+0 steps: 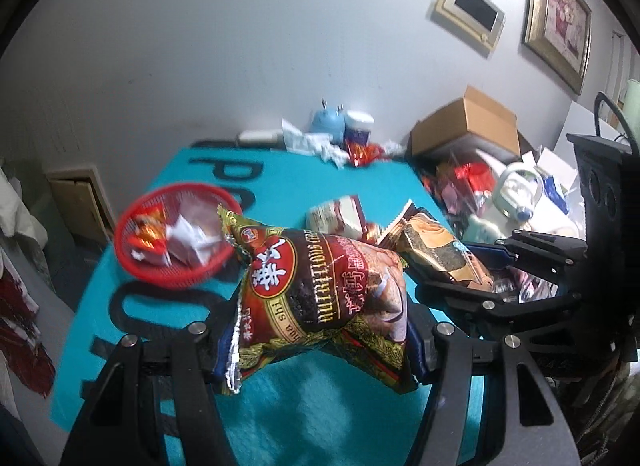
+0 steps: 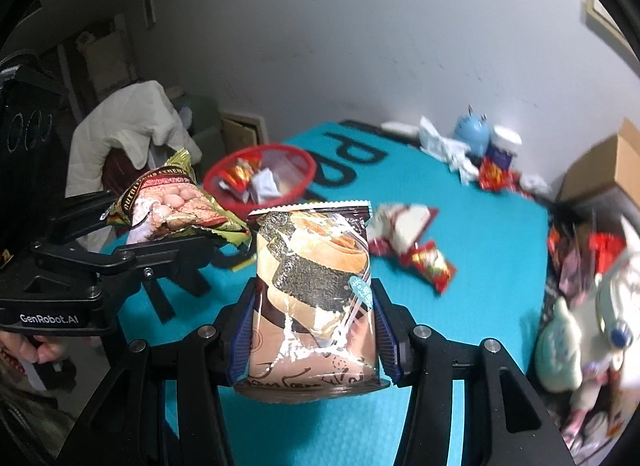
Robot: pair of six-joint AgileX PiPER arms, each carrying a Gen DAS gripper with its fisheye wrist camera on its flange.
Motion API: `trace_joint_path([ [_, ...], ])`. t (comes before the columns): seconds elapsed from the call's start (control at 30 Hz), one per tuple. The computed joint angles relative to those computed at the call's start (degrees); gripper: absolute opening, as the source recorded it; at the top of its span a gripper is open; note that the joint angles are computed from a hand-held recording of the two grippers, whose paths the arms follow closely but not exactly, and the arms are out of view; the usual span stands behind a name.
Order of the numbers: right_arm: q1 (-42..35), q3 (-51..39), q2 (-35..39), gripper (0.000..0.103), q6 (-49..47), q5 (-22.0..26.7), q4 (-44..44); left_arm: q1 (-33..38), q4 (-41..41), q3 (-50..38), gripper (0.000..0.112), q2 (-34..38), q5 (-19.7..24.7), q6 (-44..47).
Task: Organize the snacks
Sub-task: 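Carry the nut bag and pastry bag over the red basket with both grippers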
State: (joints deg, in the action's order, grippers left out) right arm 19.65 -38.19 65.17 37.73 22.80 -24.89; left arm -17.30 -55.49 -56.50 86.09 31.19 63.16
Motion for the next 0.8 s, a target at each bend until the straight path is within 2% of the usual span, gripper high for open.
trace_joint_path([
  [0.13, 0.0, -4.2, 1.9, 0.051, -1.2, 0.2, -0.9, 1.7, 0.6, -2.9, 0.063, 0.0, 1.1, -1.1],
  [0.5, -4.1, -16.4, 11.6, 0.051, -17.6, -3.3, 10.7, 5.4, 5.0, -12.8, 0.063, 4.1, 0.4, -5.6],
  [0.8, -6.3, -27.9, 22.2, 0.051, -28.9, -4.0, 20.2, 7.3, 10.9, -23.1, 0.063, 11.7, -0.7, -11.5],
])
